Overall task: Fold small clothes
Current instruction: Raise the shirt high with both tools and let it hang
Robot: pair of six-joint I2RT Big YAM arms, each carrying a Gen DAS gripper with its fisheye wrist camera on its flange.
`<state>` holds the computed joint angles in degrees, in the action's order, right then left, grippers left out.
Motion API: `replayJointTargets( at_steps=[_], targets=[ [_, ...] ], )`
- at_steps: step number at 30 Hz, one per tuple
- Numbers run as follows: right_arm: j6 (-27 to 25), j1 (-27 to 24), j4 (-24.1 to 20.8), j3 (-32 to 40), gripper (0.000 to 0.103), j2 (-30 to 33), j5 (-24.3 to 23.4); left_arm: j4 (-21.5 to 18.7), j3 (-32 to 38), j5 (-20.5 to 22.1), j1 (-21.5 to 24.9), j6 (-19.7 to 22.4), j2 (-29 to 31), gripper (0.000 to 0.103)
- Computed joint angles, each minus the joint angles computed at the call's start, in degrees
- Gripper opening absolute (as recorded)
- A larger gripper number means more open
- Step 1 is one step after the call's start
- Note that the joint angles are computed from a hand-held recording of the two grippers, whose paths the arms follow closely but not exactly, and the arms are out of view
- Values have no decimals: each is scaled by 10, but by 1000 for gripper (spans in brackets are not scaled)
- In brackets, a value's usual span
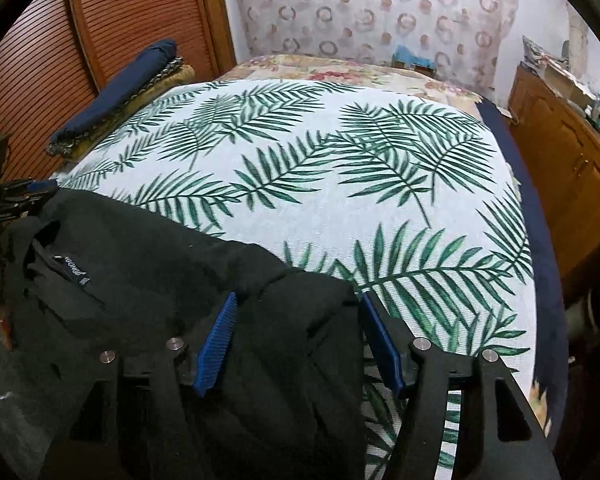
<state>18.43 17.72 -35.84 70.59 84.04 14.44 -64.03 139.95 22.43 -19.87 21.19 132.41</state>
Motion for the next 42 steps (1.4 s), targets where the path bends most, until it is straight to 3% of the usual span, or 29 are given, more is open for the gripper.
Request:
replayJointTargets(
  at_steps=[1, 3, 5, 7, 11, 14, 20, 27, 37, 42],
  targets=[
    [-5, 1, 2, -1, 63, 0, 1, -1, -1, 2, -1, 3, -1, 30],
    [-18, 6, 8, -4, 45, 0, 1, 3, -18, 9, -2, 2, -11, 19],
    [-27, 8, 15, -11, 20, -6, -12, 31, -57, 13, -3, -8, -35, 15],
    [-20, 13, 33, -27, 14, -22, -26, 72, -104, 26, -1, -29, -69, 14],
    [-4, 37, 71, -64, 13, -85, -11, 168, -206, 67, 9, -70, -159, 14],
    [-7, 66, 76, -73, 13, -137, 22, 215, -242, 92, 13, -91, -210, 14],
    [-33, 133, 41, -47, 12, -220, 101, 263, -253, 132, 22, -114, -278, 14],
    [-96, 214, 3, 32, 12, -263, 212, 293, -202, 133, 29, -120, -311, 14],
    [-212, 324, 0, 146, 12, -263, 357, 327, -88, 135, 41, -165, -289, 14],
    [-236, 347, -14, 177, 12, -258, 413, 314, -16, 124, 42, -178, -251, 14]
  ],
)
